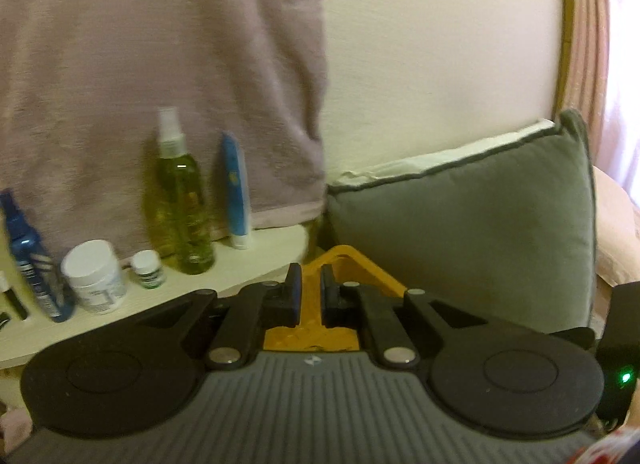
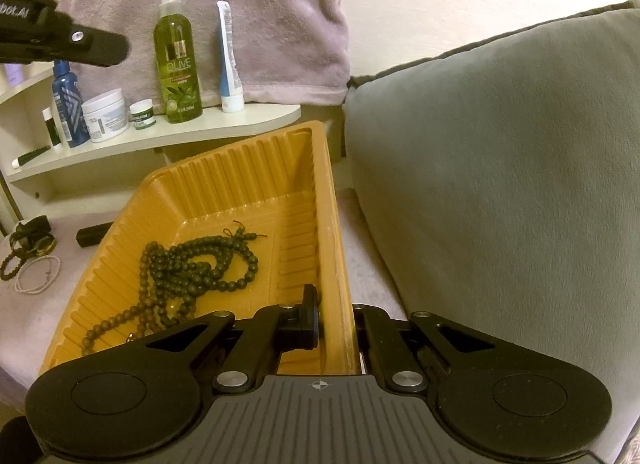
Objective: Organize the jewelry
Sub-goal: 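Lower the strand into the tray and open the left tool, then move the left tool to the pearl necklace and close on it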
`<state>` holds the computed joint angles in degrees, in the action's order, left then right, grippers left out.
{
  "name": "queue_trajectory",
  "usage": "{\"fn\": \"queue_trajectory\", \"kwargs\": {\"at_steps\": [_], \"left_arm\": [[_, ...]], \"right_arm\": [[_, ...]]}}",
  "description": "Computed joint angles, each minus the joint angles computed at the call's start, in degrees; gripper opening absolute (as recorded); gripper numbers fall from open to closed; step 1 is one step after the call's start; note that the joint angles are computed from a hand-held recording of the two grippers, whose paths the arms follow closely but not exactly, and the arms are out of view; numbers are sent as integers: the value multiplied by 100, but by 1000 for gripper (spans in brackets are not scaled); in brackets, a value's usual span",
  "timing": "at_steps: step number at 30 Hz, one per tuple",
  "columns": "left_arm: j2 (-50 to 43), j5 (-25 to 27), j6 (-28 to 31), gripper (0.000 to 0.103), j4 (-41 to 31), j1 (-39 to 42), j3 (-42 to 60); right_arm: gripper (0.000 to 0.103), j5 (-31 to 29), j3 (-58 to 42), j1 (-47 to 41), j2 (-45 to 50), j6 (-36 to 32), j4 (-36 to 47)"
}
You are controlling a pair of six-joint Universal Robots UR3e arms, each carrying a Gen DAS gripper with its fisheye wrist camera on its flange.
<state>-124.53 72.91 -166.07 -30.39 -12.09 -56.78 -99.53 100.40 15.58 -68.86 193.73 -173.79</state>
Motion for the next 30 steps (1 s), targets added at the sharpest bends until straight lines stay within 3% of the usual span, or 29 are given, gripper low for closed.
{"fn": "queue_trajectory", "kwargs": {"at_steps": [12, 19, 30], "left_arm": [[770, 850, -241, 16, 1415, 381, -1906], [1274, 907, -687, 20, 2329, 877, -3331], [1792, 1689, -728, 24, 3583, 1489, -5319]], "right_arm": [[3, 14, 27, -11, -28, -18, 14], [3, 8, 18, -9, -21, -38, 20], [3, -7, 31, 8, -35, -86, 42]]}}
